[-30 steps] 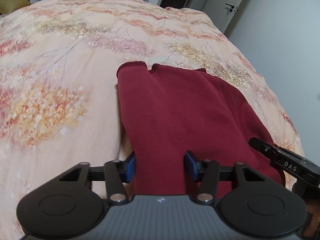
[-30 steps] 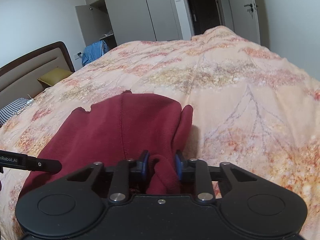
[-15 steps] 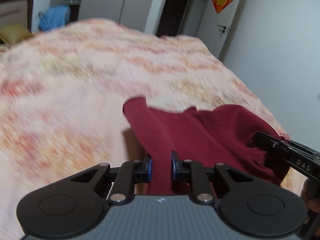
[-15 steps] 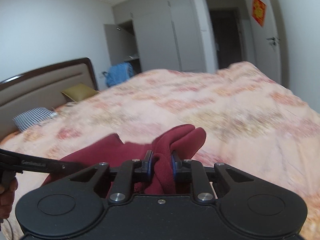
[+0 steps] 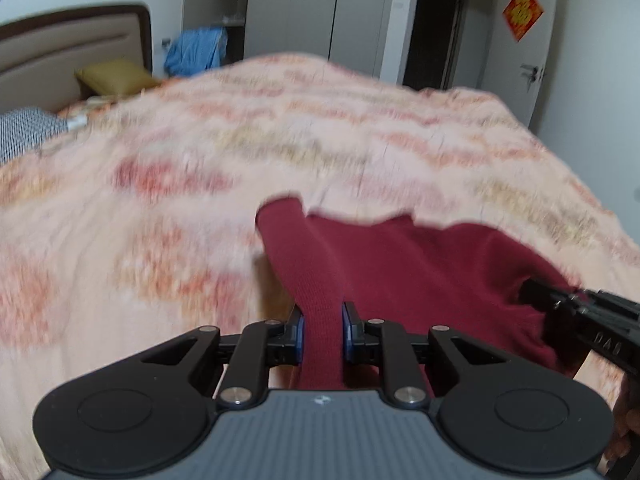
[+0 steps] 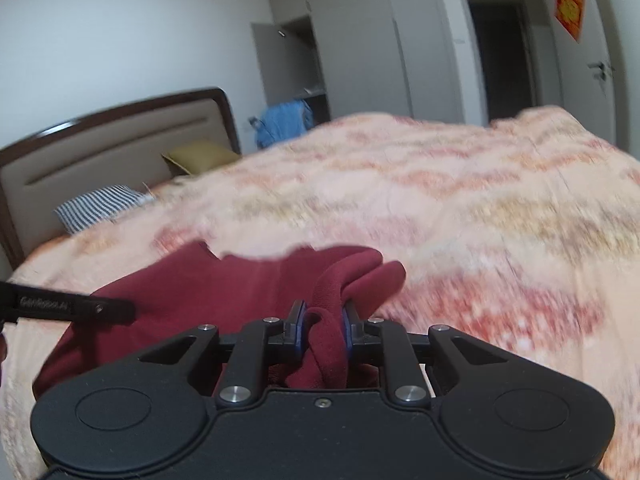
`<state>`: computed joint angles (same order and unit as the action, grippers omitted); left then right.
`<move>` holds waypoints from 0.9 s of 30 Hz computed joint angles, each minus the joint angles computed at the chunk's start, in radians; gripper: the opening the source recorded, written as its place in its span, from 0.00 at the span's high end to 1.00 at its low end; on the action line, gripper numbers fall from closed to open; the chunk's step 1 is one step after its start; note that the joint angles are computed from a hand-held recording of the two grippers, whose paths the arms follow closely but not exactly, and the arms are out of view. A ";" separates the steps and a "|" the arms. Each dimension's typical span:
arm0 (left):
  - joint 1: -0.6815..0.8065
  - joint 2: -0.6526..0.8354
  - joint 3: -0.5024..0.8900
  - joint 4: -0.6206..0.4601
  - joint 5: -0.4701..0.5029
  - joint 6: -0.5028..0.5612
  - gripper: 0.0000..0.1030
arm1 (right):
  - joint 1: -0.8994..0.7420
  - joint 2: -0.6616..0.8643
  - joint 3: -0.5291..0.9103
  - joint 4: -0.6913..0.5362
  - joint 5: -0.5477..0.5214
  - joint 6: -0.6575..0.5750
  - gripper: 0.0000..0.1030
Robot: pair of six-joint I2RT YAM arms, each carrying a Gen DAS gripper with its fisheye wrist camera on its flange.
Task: Fold small clothes
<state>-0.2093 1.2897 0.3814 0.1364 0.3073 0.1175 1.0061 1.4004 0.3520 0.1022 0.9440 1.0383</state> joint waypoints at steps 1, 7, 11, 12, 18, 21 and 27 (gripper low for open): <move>0.002 0.018 -0.014 0.025 -0.005 0.003 0.80 | 0.009 0.007 -0.002 -0.037 0.000 0.061 0.81; 0.045 0.061 -0.055 0.089 0.033 0.008 0.71 | 0.035 0.042 -0.036 -0.088 -0.050 0.263 0.73; 0.062 0.040 -0.042 0.038 0.044 0.001 0.60 | 0.057 0.037 -0.017 -0.173 -0.036 0.337 0.61; 0.068 0.028 -0.040 0.022 0.047 -0.002 0.58 | 0.067 0.028 -0.011 -0.203 -0.027 0.356 0.59; 0.098 -0.092 -0.041 -0.089 0.061 -0.009 0.37 | 0.134 -0.050 0.050 -0.422 0.044 0.436 0.43; 0.118 -0.195 -0.049 -0.163 0.076 -0.010 0.26 | 0.199 -0.062 0.107 -0.579 0.094 0.529 0.36; 0.188 -0.489 -0.054 -0.393 0.122 0.009 0.08 | 0.386 0.008 0.288 -1.023 0.191 0.862 0.12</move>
